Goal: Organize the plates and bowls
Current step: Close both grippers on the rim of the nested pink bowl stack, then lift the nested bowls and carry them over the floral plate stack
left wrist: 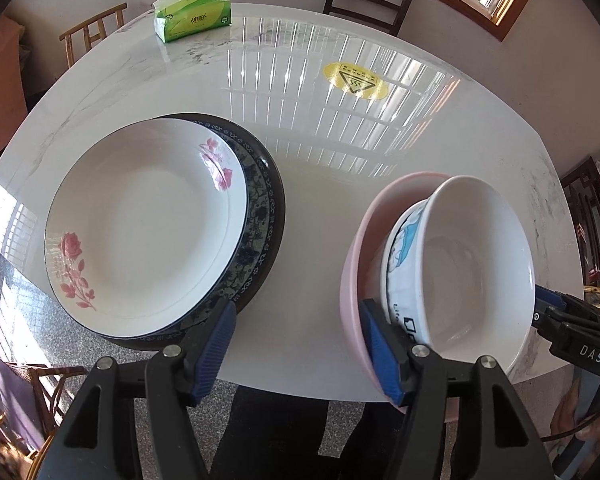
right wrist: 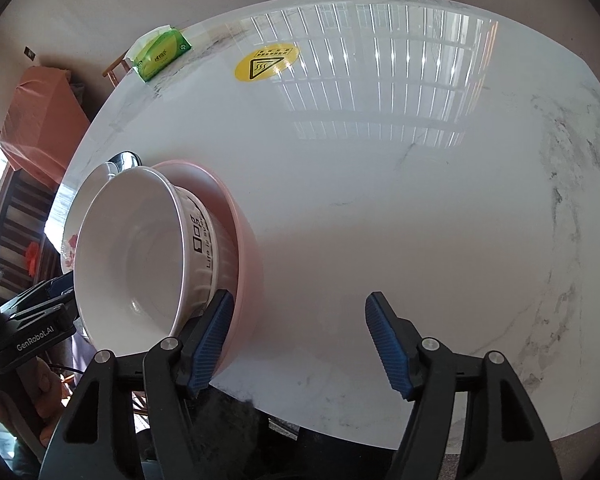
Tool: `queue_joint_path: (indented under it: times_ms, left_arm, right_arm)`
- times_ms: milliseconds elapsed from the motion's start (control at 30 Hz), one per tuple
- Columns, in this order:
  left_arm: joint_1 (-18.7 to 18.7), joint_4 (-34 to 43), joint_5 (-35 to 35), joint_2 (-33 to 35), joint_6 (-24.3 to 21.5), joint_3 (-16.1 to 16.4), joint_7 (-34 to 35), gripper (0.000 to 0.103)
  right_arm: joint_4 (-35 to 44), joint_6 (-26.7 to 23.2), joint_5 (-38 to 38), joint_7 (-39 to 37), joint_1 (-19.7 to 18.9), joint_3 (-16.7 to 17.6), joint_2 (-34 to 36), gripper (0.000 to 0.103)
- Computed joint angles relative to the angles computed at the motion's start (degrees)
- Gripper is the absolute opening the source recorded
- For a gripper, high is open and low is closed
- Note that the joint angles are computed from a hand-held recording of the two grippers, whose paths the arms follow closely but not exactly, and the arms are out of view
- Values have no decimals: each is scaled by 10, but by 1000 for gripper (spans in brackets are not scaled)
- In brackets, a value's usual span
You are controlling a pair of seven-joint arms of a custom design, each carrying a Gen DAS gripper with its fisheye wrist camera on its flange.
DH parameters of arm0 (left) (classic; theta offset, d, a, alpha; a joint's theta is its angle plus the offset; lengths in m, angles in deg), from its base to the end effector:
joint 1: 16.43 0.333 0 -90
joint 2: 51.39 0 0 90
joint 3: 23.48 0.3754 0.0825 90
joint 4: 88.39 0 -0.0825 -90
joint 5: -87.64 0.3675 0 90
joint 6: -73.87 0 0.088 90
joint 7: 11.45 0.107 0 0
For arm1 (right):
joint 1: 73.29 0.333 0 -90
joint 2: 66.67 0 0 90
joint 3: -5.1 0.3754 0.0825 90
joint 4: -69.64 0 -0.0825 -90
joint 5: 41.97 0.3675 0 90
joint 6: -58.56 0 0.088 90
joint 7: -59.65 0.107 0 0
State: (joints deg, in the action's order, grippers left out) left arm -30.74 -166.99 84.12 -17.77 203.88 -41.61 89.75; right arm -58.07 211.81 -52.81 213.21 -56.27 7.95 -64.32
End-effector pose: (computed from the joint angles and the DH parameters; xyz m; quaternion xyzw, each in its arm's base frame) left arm 0.6739 -0.3549 0.4782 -0.4353 0.8782 -0.1983 0.0055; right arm 0.5200 0.1937 0.4672 -0.4514 0.8677 -0.0690 0.1966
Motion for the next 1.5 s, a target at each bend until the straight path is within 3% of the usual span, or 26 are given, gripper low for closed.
queue_joint_path:
  times_ms: [200, 333, 400, 467, 500, 533, 600, 733, 833, 1000, 1500]
  left_arm:
    - [9, 14, -18, 10, -14, -7, 1, 65]
    - [27, 42, -64, 30, -46, -22, 11, 58]
    - [28, 28, -70, 22, -31, -24, 24, 47]
    - [27, 1, -72, 5, -7, -31, 54, 12]
    - [21, -15, -64, -6, 10, -28, 62, 9]
    - [15, -33, -57, -16, 32, -24, 62, 9]
    - [12, -49, -55, -25, 53, -22, 60, 9]
    - [24, -43, -78, -19, 40, -30, 61, 9]
    - [24, -49, -79, -22, 46, -28, 62, 8]
    - [29, -34, -90, -13, 27, -31, 65, 8]
    - [33, -44, -97, -30, 40, -27, 67, 8]
  right_arm:
    - [-27, 51, 49, -24, -5, 0, -3, 65]
    - [-31, 76, 74, -68, -4, 4, -3, 46]
    - [-21, 66, 75, -85, -2, 5, -1, 40]
    - [-9, 53, 72, -100, 1, 6, 1, 30]
    - [-3, 52, 73, -112, 2, 6, 2, 27]
    - [9, 41, 78, -132, -3, 16, 8, 16]
    - [35, -4, 23, -106, 14, 3, 17, 16]
    - [22, 26, 57, -129, 11, 2, 13, 16]
    - [26, 26, 25, -103, 16, -2, 15, 16]
    - [12, 45, 30, -93, 17, -1, 9, 17]
    - [-5, 86, 26, -69, 14, 4, -2, 17]
